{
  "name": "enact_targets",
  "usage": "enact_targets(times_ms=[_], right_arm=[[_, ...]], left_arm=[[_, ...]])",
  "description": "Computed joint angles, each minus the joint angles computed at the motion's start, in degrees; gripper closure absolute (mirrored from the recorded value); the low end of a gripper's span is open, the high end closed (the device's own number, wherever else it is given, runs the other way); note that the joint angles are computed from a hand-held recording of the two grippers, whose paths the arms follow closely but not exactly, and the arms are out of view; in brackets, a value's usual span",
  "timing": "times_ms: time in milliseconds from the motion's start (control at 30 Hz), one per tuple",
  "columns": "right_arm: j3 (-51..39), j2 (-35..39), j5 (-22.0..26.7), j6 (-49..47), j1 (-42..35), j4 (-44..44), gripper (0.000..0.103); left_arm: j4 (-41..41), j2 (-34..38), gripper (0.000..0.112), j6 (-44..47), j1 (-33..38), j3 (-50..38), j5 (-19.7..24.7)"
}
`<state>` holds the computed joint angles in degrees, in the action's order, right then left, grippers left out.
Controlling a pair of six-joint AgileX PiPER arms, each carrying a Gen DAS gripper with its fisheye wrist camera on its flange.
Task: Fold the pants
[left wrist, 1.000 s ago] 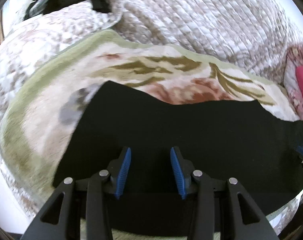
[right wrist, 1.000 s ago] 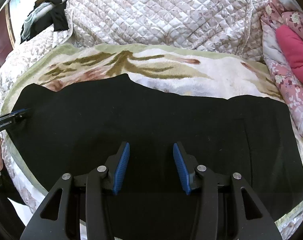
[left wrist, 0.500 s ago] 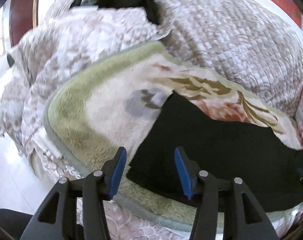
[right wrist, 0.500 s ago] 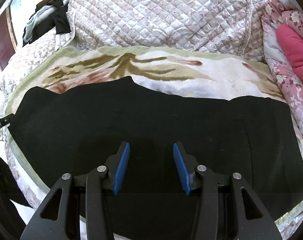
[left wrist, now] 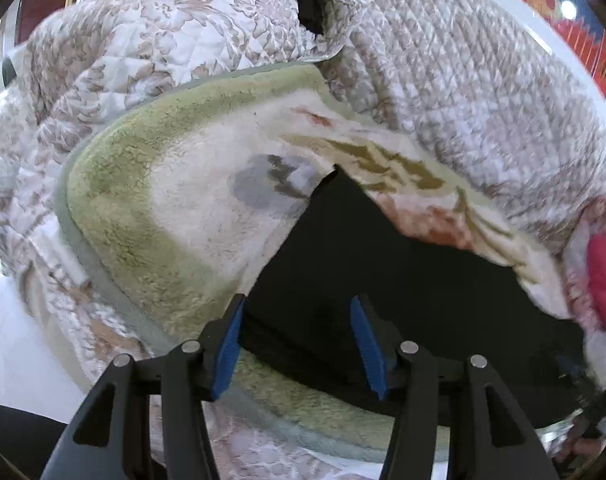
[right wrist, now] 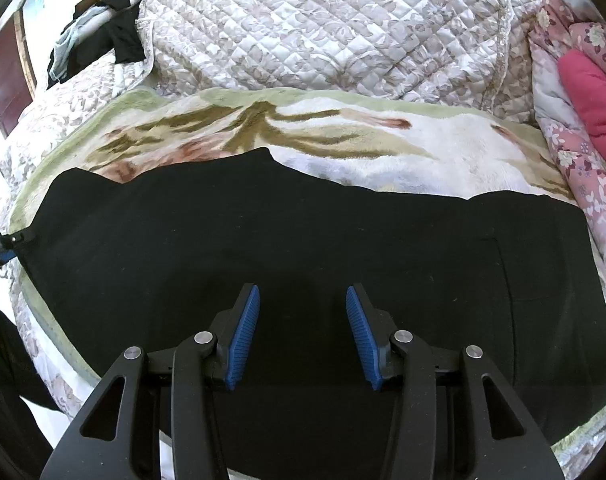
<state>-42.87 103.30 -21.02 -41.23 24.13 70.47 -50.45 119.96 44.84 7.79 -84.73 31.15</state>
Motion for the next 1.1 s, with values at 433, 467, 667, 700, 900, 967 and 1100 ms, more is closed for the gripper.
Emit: enact_targets(times_ms=[433, 467, 667, 700, 900, 967, 1100], right_arm=[[-0.26, 0.12, 0.08, -0.75, 0.17, 0.78, 0.057], [-0.22, 0.06, 0.1, -0.71, 0.12, 0.67, 0.057], [0.17, -0.41, -0.1, 1.06, 0.12, -0.45, 0.057], [0.47, -0.76, -0.18, 1.9, 0.05, -1.14, 0.057], [2.38, -2.67, -0.58, 5.98, -0.75, -4.16, 0.057], [3.26, -3.47, -0.71, 8.33, -1.22, -5.94, 0.057], [5.07, -4.99, -0.89, 13.69, -2.36, -10.04, 0.057]], left_arm=[[-1.27, 1.95, 0.072, -1.75, -0.26, -2.4, 2.91], [0.32, 2.61, 0.077, -3.93, -0.51, -3.49, 2.91], [6.41, 4.46, 0.102, -11.87, -1.43, -7.6, 3.67], [5.81, 4.37, 0.103, -11.62, -1.34, -7.86, 4.36], [-1.25, 0.51, 0.104, -3.73, -3.25, -7.37, 7.44], [-2.07, -0.02, 0.104, -2.53, -5.12, -8.76, 9.1], [-1.58, 0.47, 0.104, -1.4, -10.41, -12.76, 12.91]])
